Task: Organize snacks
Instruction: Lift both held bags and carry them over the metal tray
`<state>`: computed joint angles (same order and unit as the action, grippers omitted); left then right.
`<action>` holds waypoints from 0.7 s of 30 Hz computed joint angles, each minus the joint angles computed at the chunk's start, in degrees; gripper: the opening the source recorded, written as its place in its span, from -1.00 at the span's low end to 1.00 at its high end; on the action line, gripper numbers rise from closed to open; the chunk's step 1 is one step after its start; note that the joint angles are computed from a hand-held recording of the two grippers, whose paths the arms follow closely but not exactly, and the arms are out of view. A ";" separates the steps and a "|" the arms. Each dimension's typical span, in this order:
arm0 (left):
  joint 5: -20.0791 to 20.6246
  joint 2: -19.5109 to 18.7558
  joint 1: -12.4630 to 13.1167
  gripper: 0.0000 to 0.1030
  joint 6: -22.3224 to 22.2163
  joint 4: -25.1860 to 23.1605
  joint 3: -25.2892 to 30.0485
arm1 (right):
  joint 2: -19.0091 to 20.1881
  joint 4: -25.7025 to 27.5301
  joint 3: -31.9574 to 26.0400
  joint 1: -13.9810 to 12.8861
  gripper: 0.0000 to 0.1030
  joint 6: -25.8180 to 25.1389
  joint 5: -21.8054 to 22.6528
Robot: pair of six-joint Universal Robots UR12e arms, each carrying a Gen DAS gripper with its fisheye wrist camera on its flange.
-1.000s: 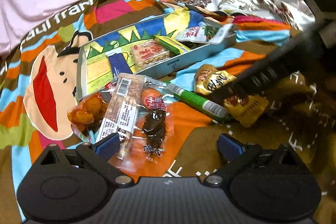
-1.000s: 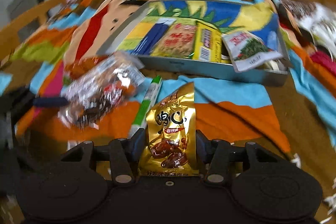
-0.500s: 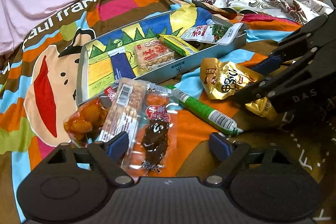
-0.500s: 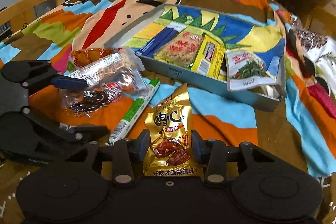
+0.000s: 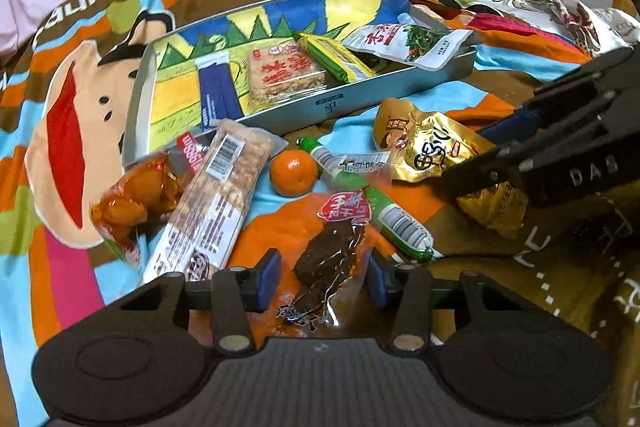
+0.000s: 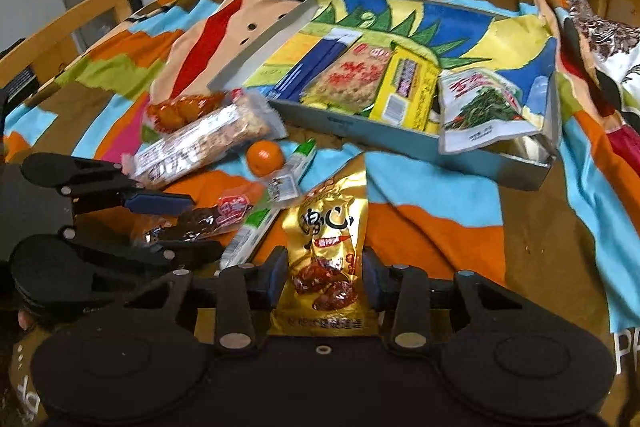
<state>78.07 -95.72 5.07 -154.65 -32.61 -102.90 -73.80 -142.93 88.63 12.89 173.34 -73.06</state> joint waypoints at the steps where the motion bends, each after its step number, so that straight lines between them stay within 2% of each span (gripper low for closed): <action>1: 0.16 0.16 -0.09 -0.05 -0.84 -0.87 0.15 | -0.08 0.09 0.10 -0.05 -0.18 -0.21 -0.03; 3: 0.27 0.24 -0.25 -0.04 -1.84 -2.49 0.58 | -0.08 -0.40 0.41 -0.16 -0.06 0.76 -0.10; 5: 1.32 0.05 -0.64 0.07 -1.68 -2.43 0.86 | 0.00 -1.36 0.74 -0.21 0.10 2.17 -0.42; 7: 3.27 -0.21 -1.11 0.49 -2.22 -1.61 1.03 | 0.16 -2.55 1.03 -0.16 0.19 2.81 -0.65; 11: 2.96 -0.66 -0.88 0.55 -2.45 -1.87 1.40 | 0.46 -4.09 1.34 0.39 0.20 2.31 -2.10; 13: 2.36 -0.73 -0.64 0.48 -2.93 -2.01 1.43 | 0.29 -4.63 1.65 0.52 0.05 2.40 -2.39; 14: 1.99 -0.71 -0.53 0.42 -3.07 -1.99 1.39 | 0.19 -4.87 1.79 0.53 -0.11 2.37 -2.17; 16: 0.89 -0.64 -0.31 0.13 -2.89 -2.61 1.48 | 0.03 -6.07 2.14 0.82 -0.17 1.78 -3.02; 18: 0.45 -0.49 -0.31 -0.03 -2.79 -2.90 1.45 | -0.10 -6.84 2.44 1.06 -0.23 1.05 -3.54; 21: 0.54 -0.13 -0.44 -0.06 -3.04 -3.06 1.26 | -0.41 -8.05 3.01 1.35 -0.25 0.39 -4.46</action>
